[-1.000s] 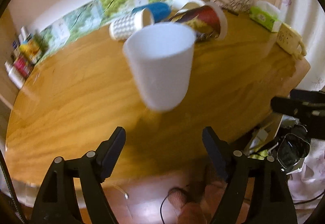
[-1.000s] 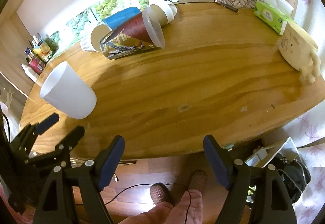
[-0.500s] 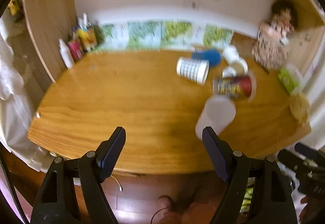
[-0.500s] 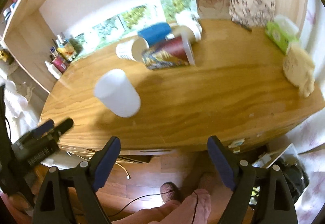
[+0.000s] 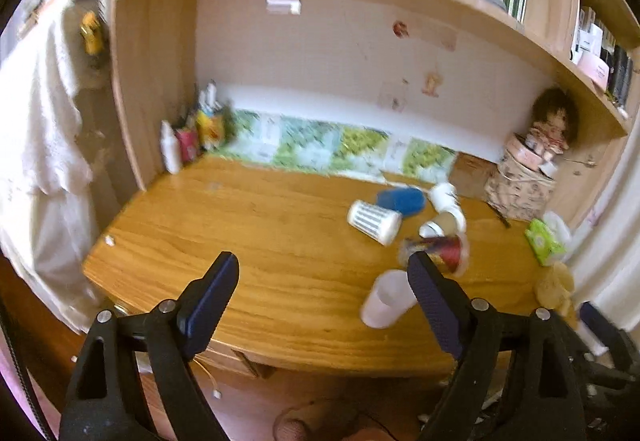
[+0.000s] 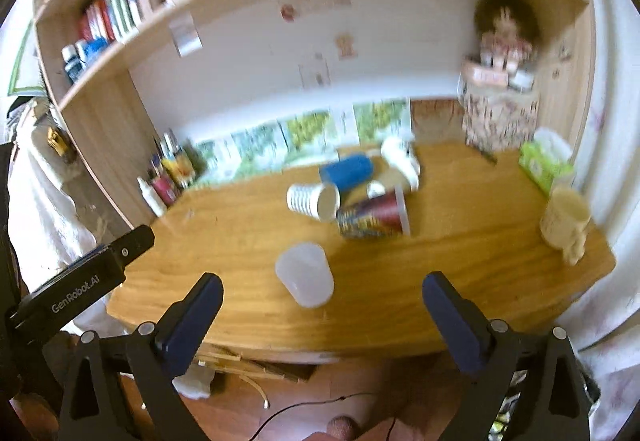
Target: Flip cup upright
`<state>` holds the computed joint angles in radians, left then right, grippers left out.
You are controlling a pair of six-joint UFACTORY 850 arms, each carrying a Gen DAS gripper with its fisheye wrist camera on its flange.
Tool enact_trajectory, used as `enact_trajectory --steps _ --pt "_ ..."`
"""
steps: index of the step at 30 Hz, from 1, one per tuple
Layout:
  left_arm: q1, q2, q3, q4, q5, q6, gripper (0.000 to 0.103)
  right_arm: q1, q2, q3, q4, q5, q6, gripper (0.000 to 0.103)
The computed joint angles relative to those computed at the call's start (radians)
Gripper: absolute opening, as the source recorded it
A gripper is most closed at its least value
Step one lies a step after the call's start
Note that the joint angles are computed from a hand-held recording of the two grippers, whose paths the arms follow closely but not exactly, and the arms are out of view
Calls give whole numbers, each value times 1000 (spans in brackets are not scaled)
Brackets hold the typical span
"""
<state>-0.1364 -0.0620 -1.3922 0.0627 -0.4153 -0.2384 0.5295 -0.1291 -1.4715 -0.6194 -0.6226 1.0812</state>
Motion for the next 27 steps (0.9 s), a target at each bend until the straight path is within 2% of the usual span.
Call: enact_trajectory --steps 4,7,16,24,27 --pt "-12 38 42 152 57 -132 100 31 22 19 -154 -4 122 101" --pt "-15 68 75 215 108 -181 100 38 35 34 -205 11 167 101" --pt "-49 110 116 652 161 -572 100 72 61 58 -365 5 283 101" --pt "-64 128 137 862 208 -756 100 88 78 77 -449 -28 364 101" --pt "-69 126 136 833 223 -710 101 86 85 86 -474 -36 398 101"
